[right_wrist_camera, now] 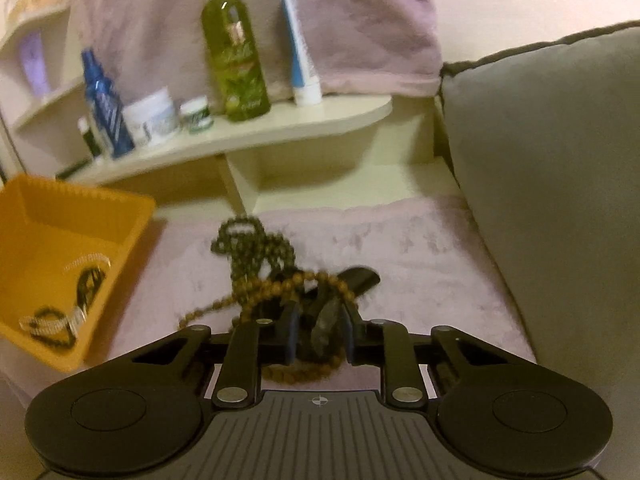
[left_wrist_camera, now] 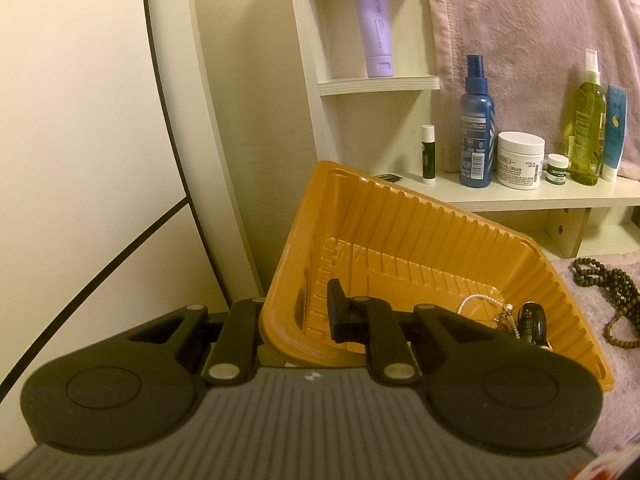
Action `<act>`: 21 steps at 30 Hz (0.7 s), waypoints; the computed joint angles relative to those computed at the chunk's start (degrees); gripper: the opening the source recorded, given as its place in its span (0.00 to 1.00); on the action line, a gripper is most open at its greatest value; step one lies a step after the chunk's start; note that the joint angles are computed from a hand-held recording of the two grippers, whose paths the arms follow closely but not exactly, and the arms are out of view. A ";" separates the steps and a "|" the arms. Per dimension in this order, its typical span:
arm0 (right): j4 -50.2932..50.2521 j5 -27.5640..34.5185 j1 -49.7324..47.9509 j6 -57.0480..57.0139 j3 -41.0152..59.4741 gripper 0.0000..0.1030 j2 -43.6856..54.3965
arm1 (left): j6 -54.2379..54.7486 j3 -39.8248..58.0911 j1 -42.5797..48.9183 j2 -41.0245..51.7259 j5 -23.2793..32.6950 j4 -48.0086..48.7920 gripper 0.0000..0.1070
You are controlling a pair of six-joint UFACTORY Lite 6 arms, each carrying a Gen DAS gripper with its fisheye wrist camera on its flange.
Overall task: Organize jewelry
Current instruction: 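Reach the right tool back toward the wooden bead strands, then grasp the black watch lying on the bead strands with the right tool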
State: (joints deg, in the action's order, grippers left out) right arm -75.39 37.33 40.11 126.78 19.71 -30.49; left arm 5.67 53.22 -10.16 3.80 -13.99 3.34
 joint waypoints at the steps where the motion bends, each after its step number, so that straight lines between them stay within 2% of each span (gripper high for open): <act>1: -0.03 0.33 -0.49 -0.39 -0.14 0.22 -0.87 | 0.04 -0.03 -0.01 -0.02 0.00 -0.06 0.14; 3: -0.05 0.30 -2.63 -1.30 -0.64 0.22 -3.00 | 0.16 -0.02 -0.05 0.03 -0.05 -0.19 0.14; 5: 3.60 -1.06 -6.34 -7.01 0.89 0.22 -1.35 | 0.16 -0.02 -0.05 0.03 -0.05 -0.19 0.14; 7: 5.54 -5.07 -11.59 -10.92 1.26 0.22 1.71 | 0.38 -0.15 -0.07 -0.01 -0.27 -0.33 0.14; 10: -1.57 -10.96 -15.33 -4.49 -1.25 0.22 4.04 | 0.79 -0.21 -0.13 -0.04 -0.35 -0.64 0.14; 12: -3.19 -9.49 -12.37 -3.29 -0.91 0.21 4.74 | 0.88 -0.18 -0.12 0.00 -0.23 -0.70 0.14; 16: -4.76 -10.59 -8.24 -1.15 1.10 0.20 6.08 | 1.52 -0.14 -0.14 -0.05 -0.10 -1.25 0.14; 21: -9.14 -9.57 -3.84 5.74 5.96 0.20 13.51 | -0.10 -0.03 0.27 0.12 -0.04 0.82 0.14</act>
